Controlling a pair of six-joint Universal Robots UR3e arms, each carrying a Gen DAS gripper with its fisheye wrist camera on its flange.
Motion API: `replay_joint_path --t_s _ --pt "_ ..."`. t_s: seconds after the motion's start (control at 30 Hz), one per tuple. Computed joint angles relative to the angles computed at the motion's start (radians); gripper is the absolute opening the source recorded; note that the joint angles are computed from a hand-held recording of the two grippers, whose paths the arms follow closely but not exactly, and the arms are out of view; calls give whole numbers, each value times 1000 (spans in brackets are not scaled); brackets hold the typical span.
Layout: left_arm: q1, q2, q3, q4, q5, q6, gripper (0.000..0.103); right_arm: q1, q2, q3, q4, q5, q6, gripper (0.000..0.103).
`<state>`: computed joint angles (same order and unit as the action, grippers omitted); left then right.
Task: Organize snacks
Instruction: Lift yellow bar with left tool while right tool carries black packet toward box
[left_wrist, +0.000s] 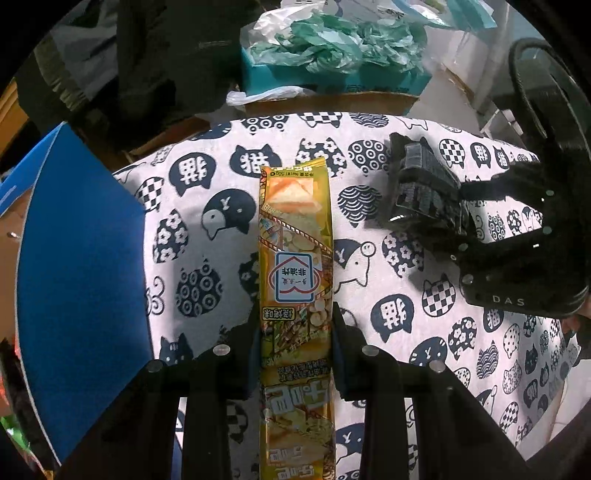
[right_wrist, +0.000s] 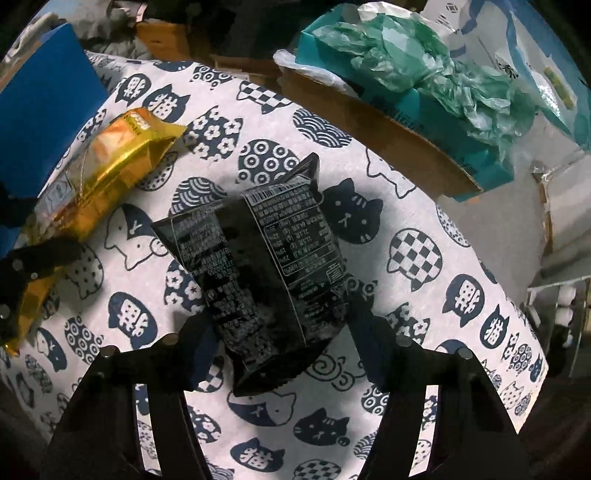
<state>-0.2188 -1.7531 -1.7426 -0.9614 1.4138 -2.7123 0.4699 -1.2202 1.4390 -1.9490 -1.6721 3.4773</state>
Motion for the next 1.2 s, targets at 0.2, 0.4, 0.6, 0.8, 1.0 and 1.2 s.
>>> replay_joint_path --t_s 0.2,0.4,0.6,0.8,1.0,1.2 --pt "23 55 -23 -16 -22 23 32 25 -36 9 3 -4 38 48" --pt "47 145 -55 -31 -44 51 32 53 -84 28 5 1 103 37" --pt "88 238 -88 -61 -81 98 32 98 -93 -7 31 -3 184 36" --pt "154 354 -117 -125 -131 168 32 138 -108 -62 67 -21 247 36" --pt "235 454 -94 -228 -195 234 32 172 -91 -190 138 -49 282 36" --pt "339 551 -53 -336 -252 308 32 214 -39 -362 210 -72 309 36"
